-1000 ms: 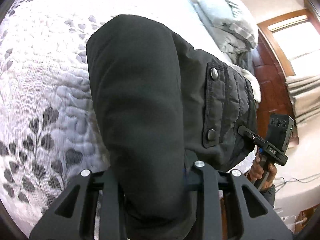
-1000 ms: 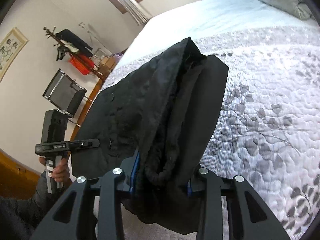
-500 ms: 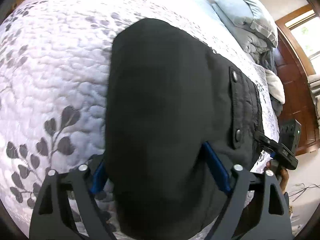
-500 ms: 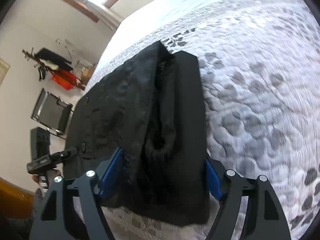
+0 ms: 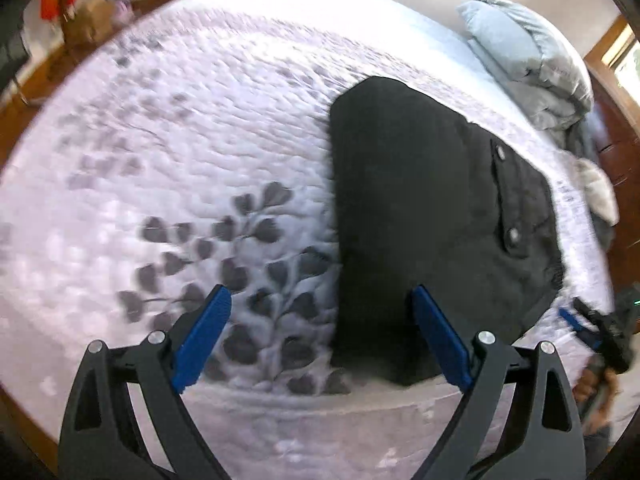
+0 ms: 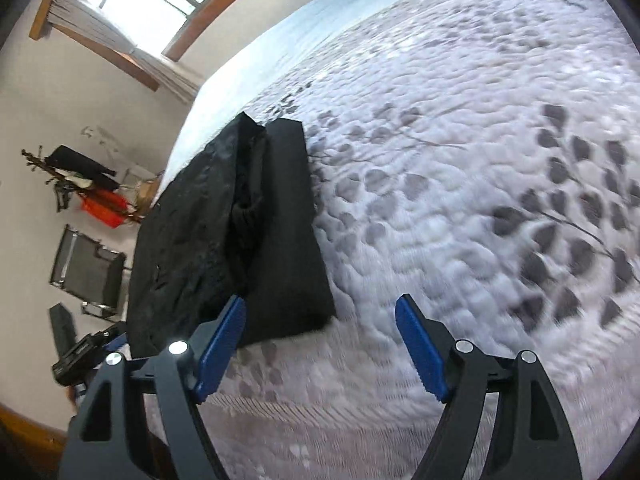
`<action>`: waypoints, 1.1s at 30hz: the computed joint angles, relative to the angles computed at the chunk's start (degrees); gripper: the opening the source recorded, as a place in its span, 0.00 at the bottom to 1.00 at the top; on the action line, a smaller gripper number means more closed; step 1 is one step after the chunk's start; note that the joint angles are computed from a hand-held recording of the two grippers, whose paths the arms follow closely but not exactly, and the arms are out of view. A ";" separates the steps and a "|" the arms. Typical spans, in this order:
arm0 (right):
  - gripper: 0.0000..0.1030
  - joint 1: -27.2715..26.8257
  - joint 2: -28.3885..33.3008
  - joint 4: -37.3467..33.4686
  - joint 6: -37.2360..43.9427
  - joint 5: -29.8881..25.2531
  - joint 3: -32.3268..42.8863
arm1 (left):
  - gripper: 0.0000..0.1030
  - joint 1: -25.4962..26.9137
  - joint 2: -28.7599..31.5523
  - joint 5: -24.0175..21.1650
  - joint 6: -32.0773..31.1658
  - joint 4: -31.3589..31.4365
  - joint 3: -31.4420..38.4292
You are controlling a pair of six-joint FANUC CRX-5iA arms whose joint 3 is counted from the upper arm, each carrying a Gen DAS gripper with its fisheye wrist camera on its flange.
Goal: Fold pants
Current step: 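Release the folded pants on the quilt and pull both tools back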
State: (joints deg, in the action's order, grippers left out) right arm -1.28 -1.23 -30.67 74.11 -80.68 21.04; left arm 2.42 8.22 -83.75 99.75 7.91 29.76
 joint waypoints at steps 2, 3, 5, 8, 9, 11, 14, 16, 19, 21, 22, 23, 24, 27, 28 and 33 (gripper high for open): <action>0.76 2.86 -1.86 5.29 -1.76 0.64 -1.37 | 0.89 -1.72 -0.51 -1.91 -0.11 -4.49 1.50; 0.76 4.42 -2.42 7.84 -2.86 0.81 -1.73 | 0.89 -2.45 -1.00 -2.78 -0.88 -5.96 1.73; 0.76 7.88 -3.46 13.52 -5.14 0.32 -2.50 | 0.89 -3.01 -1.95 -4.49 -1.43 -7.38 1.46; 0.80 13.71 -5.05 22.17 -9.76 -0.39 -4.17 | 0.89 -3.97 -2.47 -7.63 0.46 -8.60 1.93; 0.81 15.15 -5.37 23.78 -10.54 -0.98 -4.50 | 0.89 -4.22 -2.95 -8.17 1.40 -8.90 1.55; 0.86 19.32 -6.26 28.82 -12.19 -2.45 -5.51 | 0.89 -5.50 -3.77 -8.99 3.70 -10.83 1.38; 0.90 24.24 -6.99 34.30 -14.39 -3.53 -6.74 | 0.89 -8.04 -4.26 -10.98 5.11 -14.45 1.89; 0.92 26.56 -7.43 35.07 -16.44 -4.33 -6.75 | 0.89 -8.91 -4.56 -11.82 5.01 -14.04 1.55; 0.95 29.72 -7.81 35.97 -18.96 -5.64 -6.38 | 0.89 -9.39 -5.14 -12.49 3.96 -12.42 0.58; 0.96 32.51 -7.81 38.50 -19.98 -6.54 -6.33 | 0.89 -10.32 -5.58 -13.06 3.35 -12.53 0.63; 0.96 33.67 -7.79 39.55 -20.18 -7.14 -6.21 | 0.89 -10.73 -5.72 -13.16 3.22 -12.88 0.72; 0.96 35.46 -7.43 41.56 -21.07 -8.28 -5.93 | 0.90 -11.45 -5.92 -13.46 3.23 -13.57 1.17; 0.96 36.52 -7.20 42.61 -21.63 -9.01 -5.61 | 0.91 -11.86 -6.08 -13.52 3.37 -13.95 1.36; 0.96 38.35 -7.09 43.09 -22.00 -9.59 -4.64 | 0.91 -13.15 -6.43 -13.73 3.99 -15.04 2.46; 0.96 38.89 -6.96 43.31 -22.32 -9.99 -4.18 | 0.92 -13.40 -6.42 -13.85 3.99 -15.26 2.90; 0.96 41.49 -6.43 45.84 -22.90 -12.11 -2.27 | 0.92 -15.05 -6.18 -14.37 3.87 -17.53 5.34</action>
